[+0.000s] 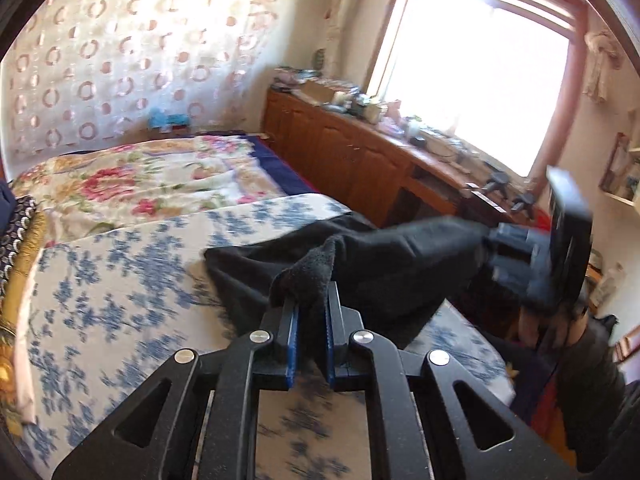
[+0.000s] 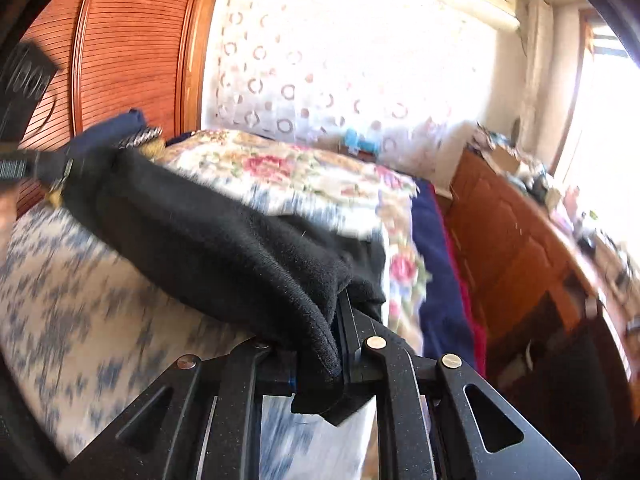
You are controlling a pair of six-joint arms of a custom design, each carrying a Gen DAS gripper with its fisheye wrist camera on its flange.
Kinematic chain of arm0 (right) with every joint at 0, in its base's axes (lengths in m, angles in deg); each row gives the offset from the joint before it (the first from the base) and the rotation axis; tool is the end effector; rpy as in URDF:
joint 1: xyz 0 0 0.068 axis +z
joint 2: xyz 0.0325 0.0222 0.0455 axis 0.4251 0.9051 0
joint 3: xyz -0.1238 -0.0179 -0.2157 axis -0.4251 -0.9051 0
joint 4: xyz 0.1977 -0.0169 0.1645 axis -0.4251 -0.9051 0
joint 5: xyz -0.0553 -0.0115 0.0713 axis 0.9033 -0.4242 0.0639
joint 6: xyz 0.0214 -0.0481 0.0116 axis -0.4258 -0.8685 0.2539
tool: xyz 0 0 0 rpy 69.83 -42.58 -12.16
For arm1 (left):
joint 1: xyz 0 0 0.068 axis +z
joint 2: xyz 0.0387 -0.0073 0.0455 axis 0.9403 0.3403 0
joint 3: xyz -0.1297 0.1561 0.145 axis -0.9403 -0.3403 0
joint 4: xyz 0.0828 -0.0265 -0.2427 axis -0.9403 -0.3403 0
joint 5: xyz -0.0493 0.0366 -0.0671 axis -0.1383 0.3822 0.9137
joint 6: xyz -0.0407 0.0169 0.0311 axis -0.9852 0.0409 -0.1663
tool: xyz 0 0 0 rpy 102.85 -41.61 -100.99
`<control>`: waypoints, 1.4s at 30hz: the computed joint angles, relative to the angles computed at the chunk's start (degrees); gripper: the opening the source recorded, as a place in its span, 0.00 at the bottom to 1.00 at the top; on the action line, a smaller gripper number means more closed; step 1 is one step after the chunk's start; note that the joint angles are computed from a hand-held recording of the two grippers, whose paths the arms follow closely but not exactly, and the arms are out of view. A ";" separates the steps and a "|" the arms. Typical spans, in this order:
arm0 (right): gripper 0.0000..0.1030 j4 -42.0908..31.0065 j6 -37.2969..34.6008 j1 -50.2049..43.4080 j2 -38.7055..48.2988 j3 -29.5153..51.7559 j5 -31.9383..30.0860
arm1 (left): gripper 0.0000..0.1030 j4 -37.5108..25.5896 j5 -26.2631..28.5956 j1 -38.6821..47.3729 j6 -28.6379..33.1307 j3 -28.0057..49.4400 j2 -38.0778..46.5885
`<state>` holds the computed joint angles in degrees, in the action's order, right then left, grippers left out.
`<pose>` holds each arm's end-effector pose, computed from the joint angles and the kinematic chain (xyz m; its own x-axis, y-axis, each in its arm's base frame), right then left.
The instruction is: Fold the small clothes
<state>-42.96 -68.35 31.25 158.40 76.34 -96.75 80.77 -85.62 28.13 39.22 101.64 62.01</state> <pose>0.3147 0.0466 0.1351 -0.2672 -0.4641 -0.8445 -0.6036 0.7638 -0.2288 0.2620 -0.2195 0.1344 -0.5888 -0.1135 -0.8002 0.1461 0.9588 -0.2435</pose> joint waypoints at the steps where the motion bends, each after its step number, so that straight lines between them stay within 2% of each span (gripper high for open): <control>1: 0.14 -2.54 0.76 1.91 2.68 4.67 0.85 | 0.12 -0.31 0.26 0.98 0.22 0.46 0.67; 4: 0.14 -6.79 3.51 5.78 12.87 18.29 3.83 | 0.22 0.88 2.53 4.58 0.92 0.31 1.83; 5: 0.14 -8.14 4.18 6.76 15.12 21.12 4.93 | 0.34 1.49 3.08 5.49 1.17 0.18 2.17; 6: 0.15 -10.43 4.76 7.37 18.10 25.46 5.83 | 0.50 1.82 2.09 5.95 1.35 0.13 2.47; 7: 0.19 -12.96 5.11 7.07 20.66 29.30 6.31 | 0.54 2.65 1.17 6.28 1.77 -0.18 2.61; 9: 0.44 -15.50 6.57 7.31 25.13 35.36 8.11 | 0.65 3.72 1.75 7.67 2.94 -0.08 3.36; 12: 0.54 -19.00 10.82 6.55 29.37 43.61 6.28 | 0.65 2.05 3.58 9.27 4.04 2.68 6.18; 14: 0.57 -19.59 13.30 6.85 29.56 45.78 6.69 | 0.65 0.95 4.15 9.67 4.70 4.98 8.70; 16: 0.57 -17.20 14.01 6.14 28.17 42.11 5.63 | 0.65 -0.96 5.25 10.28 5.24 8.05 11.92; 19: 0.57 -17.47 12.88 4.66 28.24 39.41 2.69 | 0.65 -4.58 6.86 11.69 5.91 13.31 17.25; 22: 0.58 -20.18 12.27 3.69 32.42 44.73 5.45 | 0.65 -7.87 8.92 13.64 5.49 18.09 21.81; 25: 0.58 -18.74 13.71 3.22 31.72 45.57 7.55 | 0.65 -9.03 10.50 14.83 5.60 20.89 24.53; 26: 0.58 -17.88 14.12 3.01 31.10 45.41 7.83 | 0.65 -9.03 10.78 14.98 5.74 21.28 24.98; 29: 0.58 -10.29 14.60 3.54 28.22 41.95 14.52 | 0.65 -9.65 11.13 15.29 5.93 22.49 26.12; 30: 0.58 -11.34 14.55 3.19 28.21 43.55 13.97 | 0.65 -9.62 11.57 15.46 5.83 22.57 26.28; 33: 0.58 -22.23 15.00 2.15 29.63 51.09 7.47 | 0.65 -9.65 11.81 15.49 5.50 22.79 26.32; 35: 0.60 -24.86 13.72 2.24 29.88 51.64 4.66 | 0.65 -9.43 12.30 15.88 5.47 23.01 26.56; 38: 0.69 -29.63 12.17 2.10 31.59 52.00 0.69 | 0.65 -9.21 13.50 16.32 4.92 23.82 27.13; 40: 0.69 -33.46 12.28 1.94 34.60 54.27 -1.61 | 0.65 -8.57 15.30 17.10 4.90 24.39 27.69; 42: 0.69 -35.98 13.42 1.54 37.79 57.05 -3.35 | 0.56 -8.63 17.30 17.50 5.15 25.27 28.20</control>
